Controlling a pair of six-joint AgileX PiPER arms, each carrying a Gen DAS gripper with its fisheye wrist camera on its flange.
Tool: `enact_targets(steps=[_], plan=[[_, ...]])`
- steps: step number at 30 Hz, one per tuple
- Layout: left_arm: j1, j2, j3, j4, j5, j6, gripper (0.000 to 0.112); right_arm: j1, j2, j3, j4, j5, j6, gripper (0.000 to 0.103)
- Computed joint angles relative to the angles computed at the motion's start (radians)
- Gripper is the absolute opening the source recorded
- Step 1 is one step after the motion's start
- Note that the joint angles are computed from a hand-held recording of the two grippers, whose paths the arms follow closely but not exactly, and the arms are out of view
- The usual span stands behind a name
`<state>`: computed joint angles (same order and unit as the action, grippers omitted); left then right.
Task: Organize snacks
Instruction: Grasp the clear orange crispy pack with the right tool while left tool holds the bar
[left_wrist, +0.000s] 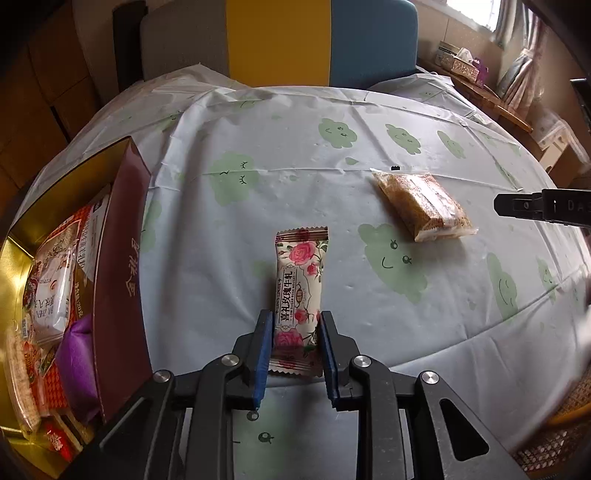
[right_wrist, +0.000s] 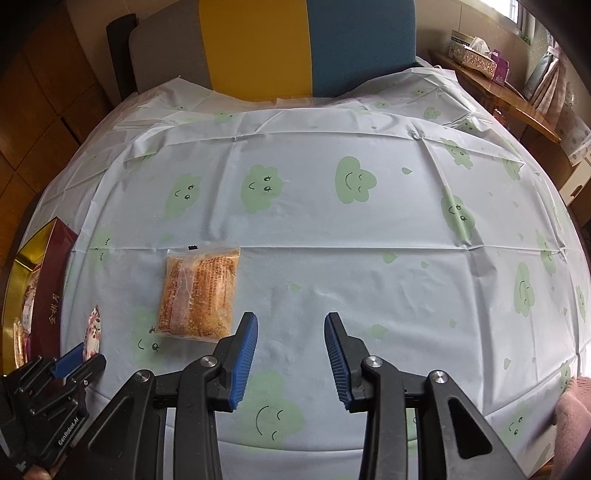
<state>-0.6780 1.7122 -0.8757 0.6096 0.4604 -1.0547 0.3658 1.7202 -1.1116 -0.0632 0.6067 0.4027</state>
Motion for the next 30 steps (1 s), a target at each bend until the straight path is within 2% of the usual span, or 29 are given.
enact_targets(steps=[4, 5, 6, 8, 11, 14, 18, 23, 25, 27, 30], plan=[[0.001, 0.004, 0.001, 0.018, -0.018, -0.018, 0.026, 0.012, 0.027, -0.014, 0.074, 0.013, -0.079, 0.038], [-0.005, -0.008, 0.017, 0.038, -0.024, -0.042, 0.026, 0.019, 0.029, -0.013, 0.089, 0.009, -0.094, 0.042], [-0.007, -0.012, 0.028, 0.068, -0.035, -0.067, 0.026, 0.023, 0.033, -0.015, 0.119, 0.007, -0.125, 0.053], [-0.015, -0.018, 0.048, 0.135, -0.051, -0.12, 0.026, 0.032, 0.043, -0.019, 0.171, 0.007, -0.171, 0.065], [-0.014, -0.033, 0.07, 0.174, -0.067, -0.148, 0.026, 0.061, 0.059, -0.035, 0.189, -0.008, -0.198, 0.066], [0.005, -0.04, 0.078, 0.148, -0.095, -0.126, 0.026, 0.1, 0.12, -0.113, 0.085, 0.048, -0.105, 0.068], [0.027, -0.05, 0.082, 0.091, -0.116, -0.072, 0.026, 0.097, 0.205, -0.221, 0.145, 0.079, -0.135, 0.069], [0.026, -0.055, 0.092, 0.121, -0.128, -0.098, 0.026, 0.124, 0.306, -0.361, 0.052, 0.13, -0.06, 0.069], [0.03, -0.058, 0.098, 0.116, -0.136, -0.093, 0.026, 0.144, 0.345, -0.41, 0.013, 0.172, -0.057, 0.061], [0.031, -0.06, 0.099, 0.111, -0.137, -0.087, 0.026, 0.175, 0.344, -0.404, -0.065, 0.181, -0.028, 0.06], [0.015, -0.055, 0.098, 0.173, -0.125, -0.151, 0.026, 0.203, 0.313, -0.361, -0.08, 0.207, -0.103, 0.06]])
